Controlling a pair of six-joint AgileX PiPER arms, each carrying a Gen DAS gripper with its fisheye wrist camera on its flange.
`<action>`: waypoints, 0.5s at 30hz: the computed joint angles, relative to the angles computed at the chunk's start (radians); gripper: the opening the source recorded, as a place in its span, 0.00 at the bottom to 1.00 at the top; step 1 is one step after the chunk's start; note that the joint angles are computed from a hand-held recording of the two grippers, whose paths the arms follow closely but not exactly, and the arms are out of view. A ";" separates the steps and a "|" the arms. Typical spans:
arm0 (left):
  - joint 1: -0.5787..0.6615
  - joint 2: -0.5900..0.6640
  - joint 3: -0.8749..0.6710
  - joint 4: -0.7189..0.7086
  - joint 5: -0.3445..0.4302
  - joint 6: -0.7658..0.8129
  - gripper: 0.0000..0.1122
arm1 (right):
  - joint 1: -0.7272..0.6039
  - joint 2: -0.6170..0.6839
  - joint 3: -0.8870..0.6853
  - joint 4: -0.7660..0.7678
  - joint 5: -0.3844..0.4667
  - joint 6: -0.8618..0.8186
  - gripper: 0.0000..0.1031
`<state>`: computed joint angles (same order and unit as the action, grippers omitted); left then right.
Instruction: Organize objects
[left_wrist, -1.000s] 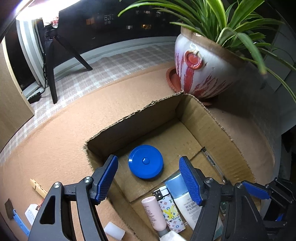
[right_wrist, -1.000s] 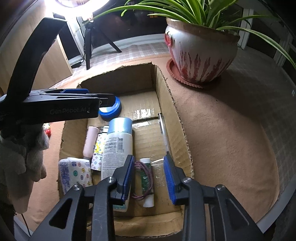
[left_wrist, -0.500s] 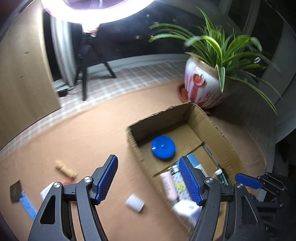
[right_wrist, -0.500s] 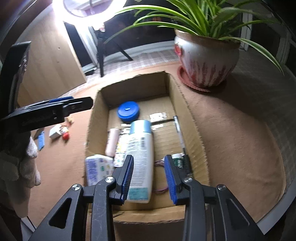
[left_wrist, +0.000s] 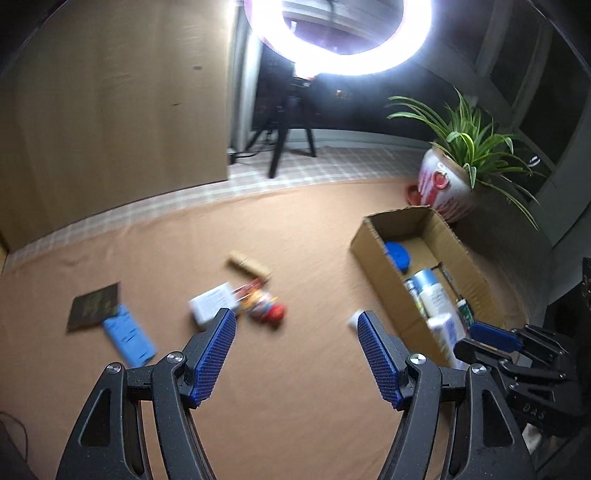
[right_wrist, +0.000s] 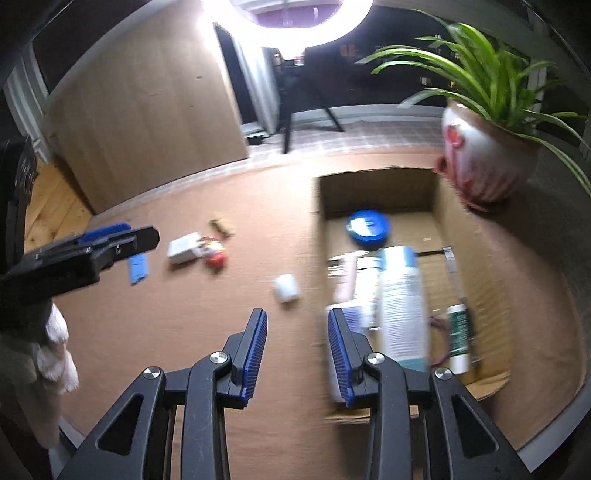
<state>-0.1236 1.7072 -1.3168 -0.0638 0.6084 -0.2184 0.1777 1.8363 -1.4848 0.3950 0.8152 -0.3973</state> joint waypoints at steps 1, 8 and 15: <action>0.025 -0.031 0.039 -0.022 -0.008 0.034 0.64 | 0.024 -0.006 0.006 -0.015 -0.007 0.025 0.30; 0.273 -0.227 0.254 -0.260 0.002 0.390 0.64 | 0.255 -0.051 0.055 -0.149 -0.087 0.253 0.30; 0.582 -0.308 0.359 -0.515 0.093 0.795 0.64 | 0.431 -0.009 0.003 -0.251 -0.094 0.476 0.30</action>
<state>0.4584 1.3990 -0.9573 -0.5784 0.7010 0.5763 0.6090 1.8274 -1.4814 0.1442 0.7215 0.0785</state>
